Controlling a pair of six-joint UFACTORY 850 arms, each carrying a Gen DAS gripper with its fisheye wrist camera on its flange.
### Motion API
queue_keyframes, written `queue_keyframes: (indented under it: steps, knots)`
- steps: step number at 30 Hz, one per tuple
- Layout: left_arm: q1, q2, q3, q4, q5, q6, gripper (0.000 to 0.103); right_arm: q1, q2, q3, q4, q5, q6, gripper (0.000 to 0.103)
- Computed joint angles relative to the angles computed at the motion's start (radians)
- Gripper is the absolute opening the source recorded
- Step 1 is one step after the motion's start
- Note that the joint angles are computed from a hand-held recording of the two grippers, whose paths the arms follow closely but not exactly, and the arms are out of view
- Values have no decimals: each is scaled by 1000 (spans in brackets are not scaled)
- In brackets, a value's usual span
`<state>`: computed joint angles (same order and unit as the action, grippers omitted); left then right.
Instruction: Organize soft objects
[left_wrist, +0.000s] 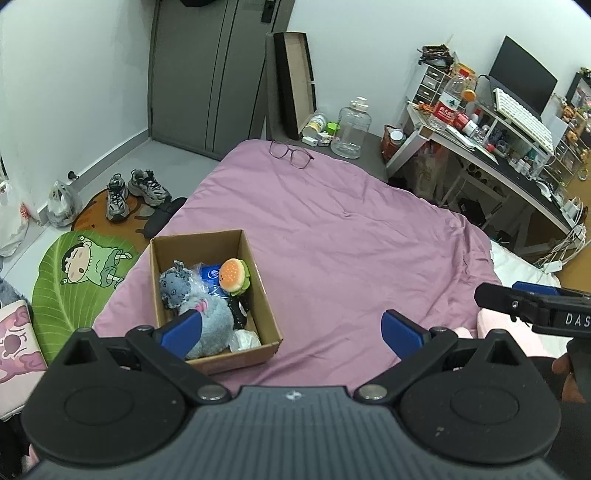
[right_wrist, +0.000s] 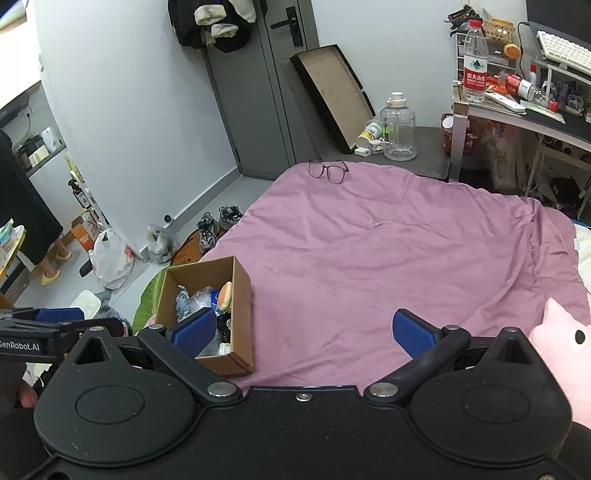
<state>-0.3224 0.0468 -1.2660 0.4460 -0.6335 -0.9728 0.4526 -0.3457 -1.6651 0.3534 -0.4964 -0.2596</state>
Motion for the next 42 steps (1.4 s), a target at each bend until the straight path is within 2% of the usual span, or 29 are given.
queue_keyframes:
  steps: [9,21,30,35,37,42]
  knots:
    - [-71,35,23,120,-35,-138,102,-10,82,102,133,34,-123,103]
    - [-169,49,34,293,-121,-297,102,-22,175,212,150,104,-153,103]
    - [-201,54,45,329,-132,-352,102,-45,213,271,205,126,-202,103]
    - [-201,69,66,339,-108,-387,102,-54,222,287,250,125,-218,103]
    - [-209,65,64,356,-128,-404,102,-50,229,296,280,131,-261,103]
    - [-224,59,62,379,-152,-420,102,-34,236,304,231,145,-239,103]
